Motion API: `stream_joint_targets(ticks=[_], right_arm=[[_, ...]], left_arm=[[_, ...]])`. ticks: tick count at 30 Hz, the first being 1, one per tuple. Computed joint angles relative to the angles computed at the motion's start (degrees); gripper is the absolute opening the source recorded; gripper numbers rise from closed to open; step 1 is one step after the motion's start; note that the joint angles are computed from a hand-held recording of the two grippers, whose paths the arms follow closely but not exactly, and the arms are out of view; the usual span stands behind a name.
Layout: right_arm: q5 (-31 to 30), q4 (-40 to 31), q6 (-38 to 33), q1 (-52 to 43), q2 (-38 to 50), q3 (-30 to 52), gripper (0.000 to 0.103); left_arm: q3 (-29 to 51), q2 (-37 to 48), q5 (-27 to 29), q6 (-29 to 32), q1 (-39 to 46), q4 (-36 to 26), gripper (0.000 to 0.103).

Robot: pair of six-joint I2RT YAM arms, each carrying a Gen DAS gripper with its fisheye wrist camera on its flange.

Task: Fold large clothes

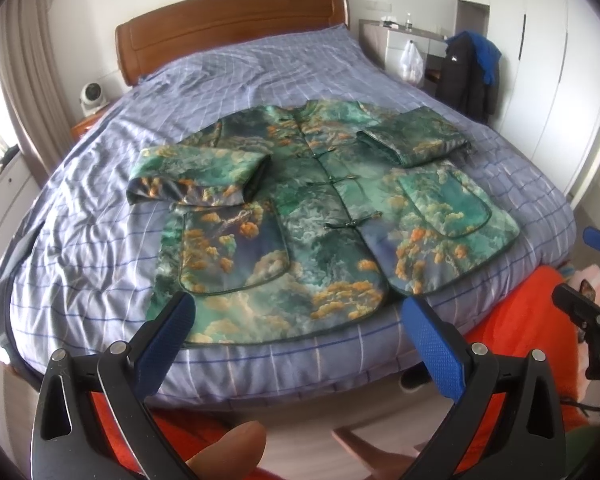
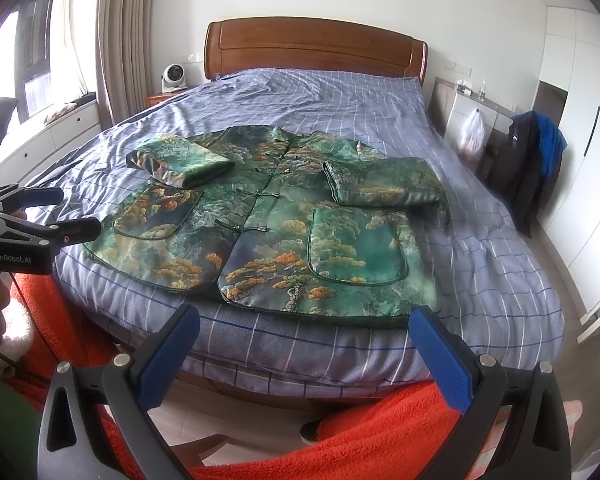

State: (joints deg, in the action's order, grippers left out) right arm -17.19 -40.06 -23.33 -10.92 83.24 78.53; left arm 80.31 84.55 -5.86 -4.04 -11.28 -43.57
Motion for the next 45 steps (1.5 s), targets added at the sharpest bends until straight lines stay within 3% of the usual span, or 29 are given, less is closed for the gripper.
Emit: stream_joint_targets(ticks=[45], right_arm=[[-0.2,-0.1,0.1,0.5,-1.0,0.0,0.103]], left_arm=[[1.0,-0.5,0.2,-0.4,0.7,-0.5,0.103]])
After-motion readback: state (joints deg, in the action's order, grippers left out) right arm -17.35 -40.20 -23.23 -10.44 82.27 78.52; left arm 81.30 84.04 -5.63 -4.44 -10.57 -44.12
